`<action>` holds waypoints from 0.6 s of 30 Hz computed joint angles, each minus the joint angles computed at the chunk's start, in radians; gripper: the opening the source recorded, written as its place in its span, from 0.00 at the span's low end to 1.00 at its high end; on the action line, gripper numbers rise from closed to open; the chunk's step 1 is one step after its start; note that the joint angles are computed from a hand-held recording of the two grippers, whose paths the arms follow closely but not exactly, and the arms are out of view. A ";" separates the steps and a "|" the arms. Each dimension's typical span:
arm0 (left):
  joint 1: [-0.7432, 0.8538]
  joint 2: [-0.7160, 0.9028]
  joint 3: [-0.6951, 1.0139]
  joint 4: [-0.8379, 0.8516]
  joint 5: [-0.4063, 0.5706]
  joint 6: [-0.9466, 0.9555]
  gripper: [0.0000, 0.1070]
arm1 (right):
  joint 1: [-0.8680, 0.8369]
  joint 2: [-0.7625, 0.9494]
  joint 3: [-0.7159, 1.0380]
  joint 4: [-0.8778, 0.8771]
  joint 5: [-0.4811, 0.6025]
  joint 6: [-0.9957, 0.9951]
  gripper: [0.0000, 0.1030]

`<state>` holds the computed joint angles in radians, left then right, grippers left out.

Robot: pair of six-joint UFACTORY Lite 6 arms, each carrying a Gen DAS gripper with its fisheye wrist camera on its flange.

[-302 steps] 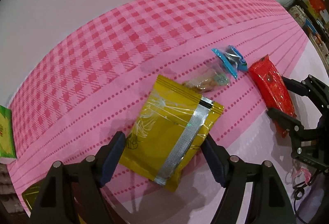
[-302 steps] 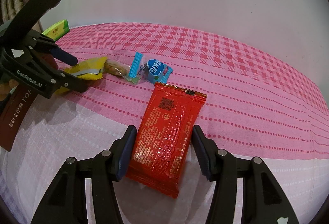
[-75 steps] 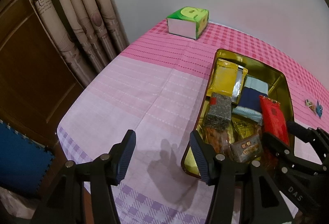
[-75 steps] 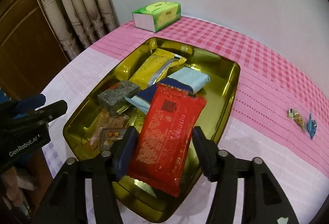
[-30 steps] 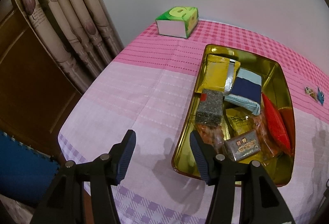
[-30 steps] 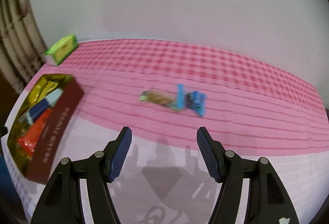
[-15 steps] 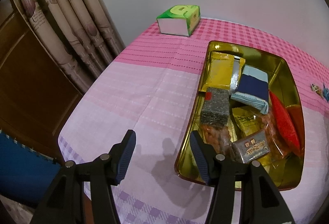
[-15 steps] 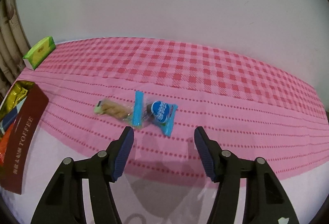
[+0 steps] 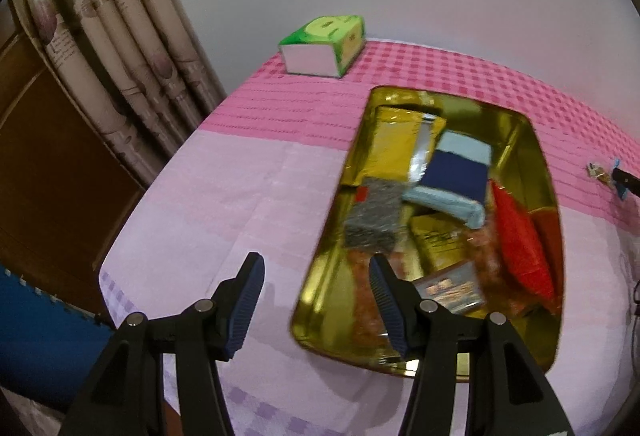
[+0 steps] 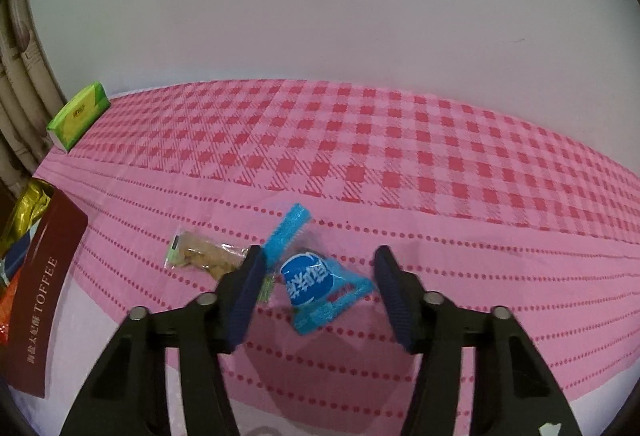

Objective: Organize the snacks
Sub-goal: 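Move the right gripper to the blue candy packet and grasp it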

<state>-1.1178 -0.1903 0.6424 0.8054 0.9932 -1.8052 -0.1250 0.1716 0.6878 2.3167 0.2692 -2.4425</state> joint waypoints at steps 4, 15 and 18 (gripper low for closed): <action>-0.012 0.083 0.109 0.009 0.000 0.041 0.52 | -0.007 -0.007 -0.022 0.028 0.027 -0.044 0.45; -0.054 0.458 0.533 0.019 -0.071 0.183 0.52 | -0.043 -0.085 -0.129 0.057 0.071 -0.172 0.40; -0.055 0.560 0.649 0.006 -0.088 0.238 0.52 | -0.070 -0.098 -0.147 0.010 0.085 -0.143 0.39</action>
<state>-1.1729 0.3696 1.2917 0.8116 0.9048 -1.5669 -0.1947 0.0740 0.5413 2.3271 0.3540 -2.5852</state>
